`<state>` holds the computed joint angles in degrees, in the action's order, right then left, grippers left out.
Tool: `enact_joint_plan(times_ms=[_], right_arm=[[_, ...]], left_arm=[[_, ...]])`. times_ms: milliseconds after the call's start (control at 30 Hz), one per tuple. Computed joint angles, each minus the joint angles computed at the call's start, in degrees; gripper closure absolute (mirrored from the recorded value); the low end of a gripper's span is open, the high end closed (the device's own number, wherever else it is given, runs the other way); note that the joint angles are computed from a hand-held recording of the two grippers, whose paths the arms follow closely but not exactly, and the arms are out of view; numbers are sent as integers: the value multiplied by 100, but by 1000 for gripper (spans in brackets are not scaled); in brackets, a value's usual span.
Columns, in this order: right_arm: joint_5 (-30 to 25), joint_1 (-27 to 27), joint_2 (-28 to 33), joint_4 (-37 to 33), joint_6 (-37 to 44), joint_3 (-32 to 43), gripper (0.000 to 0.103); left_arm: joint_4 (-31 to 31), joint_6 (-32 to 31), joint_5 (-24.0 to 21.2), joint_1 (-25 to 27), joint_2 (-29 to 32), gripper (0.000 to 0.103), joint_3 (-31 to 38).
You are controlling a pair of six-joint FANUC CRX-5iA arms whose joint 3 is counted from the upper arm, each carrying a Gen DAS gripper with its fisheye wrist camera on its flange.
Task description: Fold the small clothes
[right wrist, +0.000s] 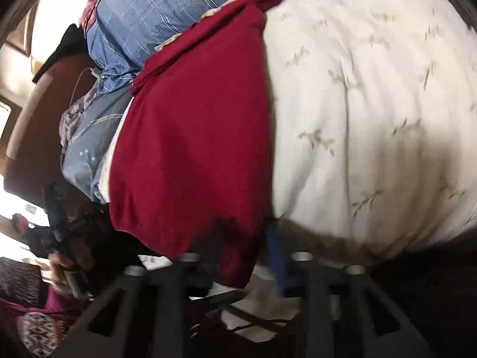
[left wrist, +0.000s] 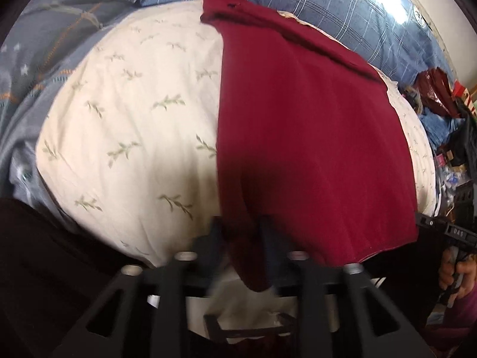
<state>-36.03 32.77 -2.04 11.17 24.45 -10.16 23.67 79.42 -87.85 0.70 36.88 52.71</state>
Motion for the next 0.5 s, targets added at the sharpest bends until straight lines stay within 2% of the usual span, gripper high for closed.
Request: enact_joint_plan(times_ms=[67,233,300,333,400,500], right_arm=[[175,6,-36,-52,30,-85,54],[301,36,82,42,-141,-41,55],[193,88,79,196,-196,-36,73],[117,114,78,255,-176,-22,96],[252,152,-6,293,-154,-71,96],[405,217,-165,499,-50,-147,96]], left_arm=[[80,104,121,6,-43,52,-136],[-62,137,312,-114,-83,45,-182],[-275,40,407,-200,-170,48,-263],[-380,27,445,-243,-239,51,-332],[-596,28,394,-326,-233,94,-218],[-514,81,253,-325,-155,95,-61]])
